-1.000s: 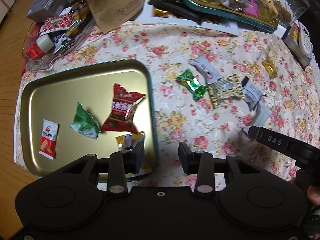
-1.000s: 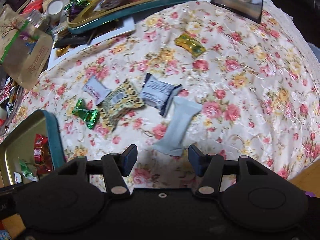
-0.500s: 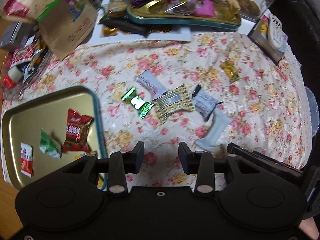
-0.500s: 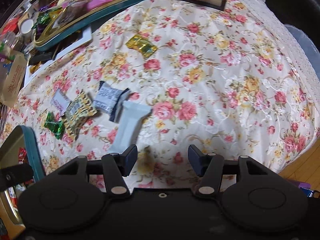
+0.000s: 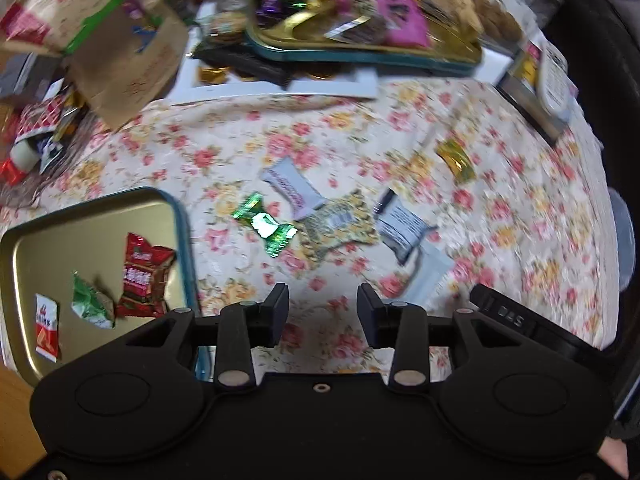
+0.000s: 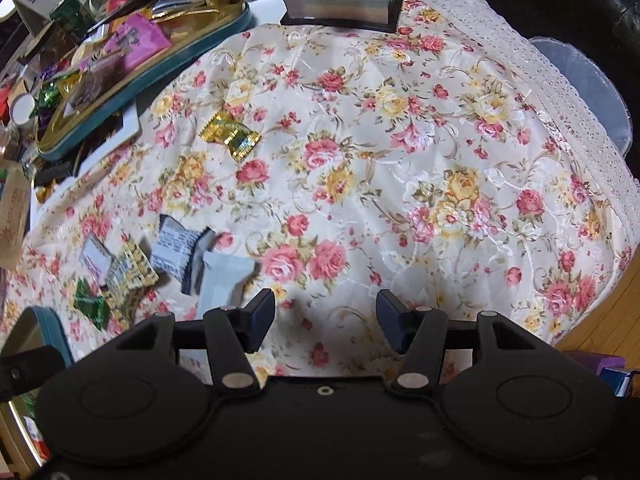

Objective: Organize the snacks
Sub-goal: 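Move the right tool to the pale grey strip packet and grasp it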

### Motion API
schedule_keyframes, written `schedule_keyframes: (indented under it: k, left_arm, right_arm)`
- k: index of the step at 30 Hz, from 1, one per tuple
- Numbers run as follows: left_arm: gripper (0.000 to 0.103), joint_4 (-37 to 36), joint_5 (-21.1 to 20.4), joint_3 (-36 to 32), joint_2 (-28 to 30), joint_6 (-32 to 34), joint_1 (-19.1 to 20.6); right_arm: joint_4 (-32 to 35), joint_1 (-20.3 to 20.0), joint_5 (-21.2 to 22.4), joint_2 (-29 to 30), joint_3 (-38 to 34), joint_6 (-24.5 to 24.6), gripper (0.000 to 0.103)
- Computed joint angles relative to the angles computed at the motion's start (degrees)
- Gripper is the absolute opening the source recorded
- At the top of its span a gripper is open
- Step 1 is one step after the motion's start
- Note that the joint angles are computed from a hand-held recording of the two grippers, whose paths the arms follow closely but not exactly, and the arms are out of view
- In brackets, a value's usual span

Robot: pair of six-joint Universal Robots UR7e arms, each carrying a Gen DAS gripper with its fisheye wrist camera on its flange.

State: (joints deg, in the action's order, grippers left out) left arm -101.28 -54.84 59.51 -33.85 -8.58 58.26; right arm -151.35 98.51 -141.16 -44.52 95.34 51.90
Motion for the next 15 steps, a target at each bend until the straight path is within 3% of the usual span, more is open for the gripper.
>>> schedule_keyframes:
  k: [5,15]
  left_arm:
    - [0.048,1.2,1.2,-2.8,0.7,-3.8,1.1]
    - [0.048,2.4,-0.6,-3.1,0.2,-3.3,1.6]
  right_arm:
    - [-1.9,0.1,0.1,1.4,-1.7,-0.4,0.059]
    - [-2.1,1.0,3.7,5.6,-6.8,-2.8,0.059]
